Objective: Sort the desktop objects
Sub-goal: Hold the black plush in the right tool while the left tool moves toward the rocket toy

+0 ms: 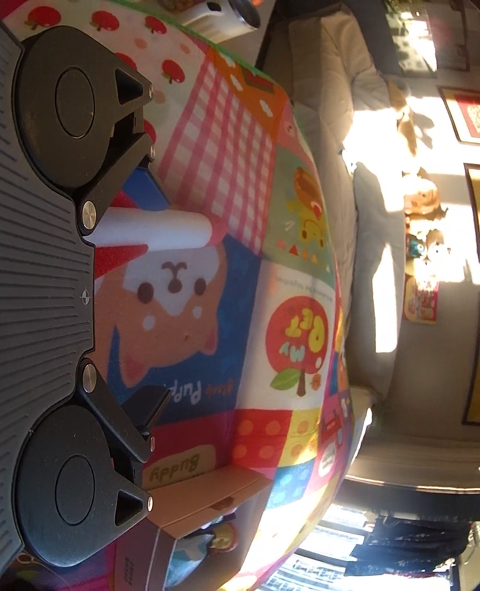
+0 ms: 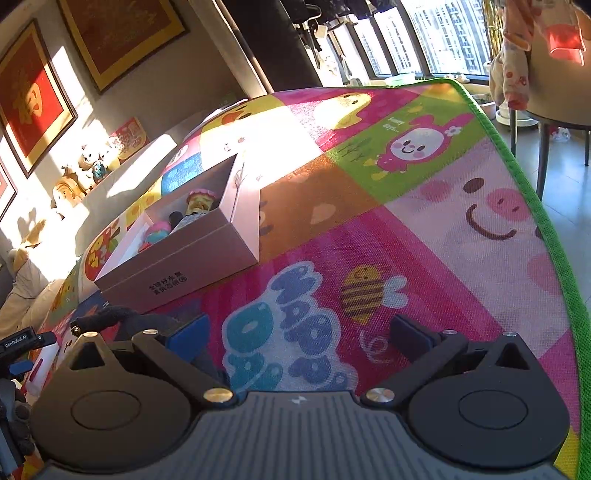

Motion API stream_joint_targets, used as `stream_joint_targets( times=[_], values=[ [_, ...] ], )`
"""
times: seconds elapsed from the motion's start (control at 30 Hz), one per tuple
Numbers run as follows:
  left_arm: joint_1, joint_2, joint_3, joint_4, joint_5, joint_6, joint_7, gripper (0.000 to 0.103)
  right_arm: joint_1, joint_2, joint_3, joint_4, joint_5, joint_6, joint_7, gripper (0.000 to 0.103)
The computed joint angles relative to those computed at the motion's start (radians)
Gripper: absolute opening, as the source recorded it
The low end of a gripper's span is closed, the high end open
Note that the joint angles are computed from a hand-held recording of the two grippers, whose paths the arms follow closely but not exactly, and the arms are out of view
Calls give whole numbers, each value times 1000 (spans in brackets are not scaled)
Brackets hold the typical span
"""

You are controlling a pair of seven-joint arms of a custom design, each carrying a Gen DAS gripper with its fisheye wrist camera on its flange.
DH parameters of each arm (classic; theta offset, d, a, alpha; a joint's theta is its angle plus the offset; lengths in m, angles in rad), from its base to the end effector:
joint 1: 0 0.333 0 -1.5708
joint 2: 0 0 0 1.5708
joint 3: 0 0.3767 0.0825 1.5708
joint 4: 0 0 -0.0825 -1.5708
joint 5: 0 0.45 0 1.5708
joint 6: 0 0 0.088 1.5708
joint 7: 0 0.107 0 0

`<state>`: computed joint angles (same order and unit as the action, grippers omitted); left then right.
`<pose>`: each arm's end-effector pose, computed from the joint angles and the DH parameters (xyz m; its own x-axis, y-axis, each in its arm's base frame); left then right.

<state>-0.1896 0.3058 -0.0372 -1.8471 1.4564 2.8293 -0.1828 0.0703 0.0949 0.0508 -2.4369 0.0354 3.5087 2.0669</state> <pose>0.6948 -0.2099 0.4236 0.1974 -0.9767 0.0842 -0.5328 -0.1790 -0.8271 0.5773 0.0655 0.3916 -0.1856 -0.8901 -0.4164 -0.5356 0.4469 -0.7165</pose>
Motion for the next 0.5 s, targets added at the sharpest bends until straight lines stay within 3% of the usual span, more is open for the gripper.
stream_joint_targets(
  times=[0.1,0.23,0.33,0.4,0.5],
  values=[
    [2,-28,10,-21,114,22,-91,103,8,1,-3,1,17,0,-16,103],
    [22,-56,-10,-48,165,-37,-132,103,44,3,-15,5,106,-4,-96,103],
    [42,-65,-22,-61,113,-73,-104,103,37,5,-8,6,106,0,-93,103],
    [55,-50,-30,-55,5,-86,15,103,40,7,-7,7,116,1,-100,103],
    [64,-20,-23,-47,-79,-50,96,102,48,8,-10,8,139,1,-122,103]
  ],
)
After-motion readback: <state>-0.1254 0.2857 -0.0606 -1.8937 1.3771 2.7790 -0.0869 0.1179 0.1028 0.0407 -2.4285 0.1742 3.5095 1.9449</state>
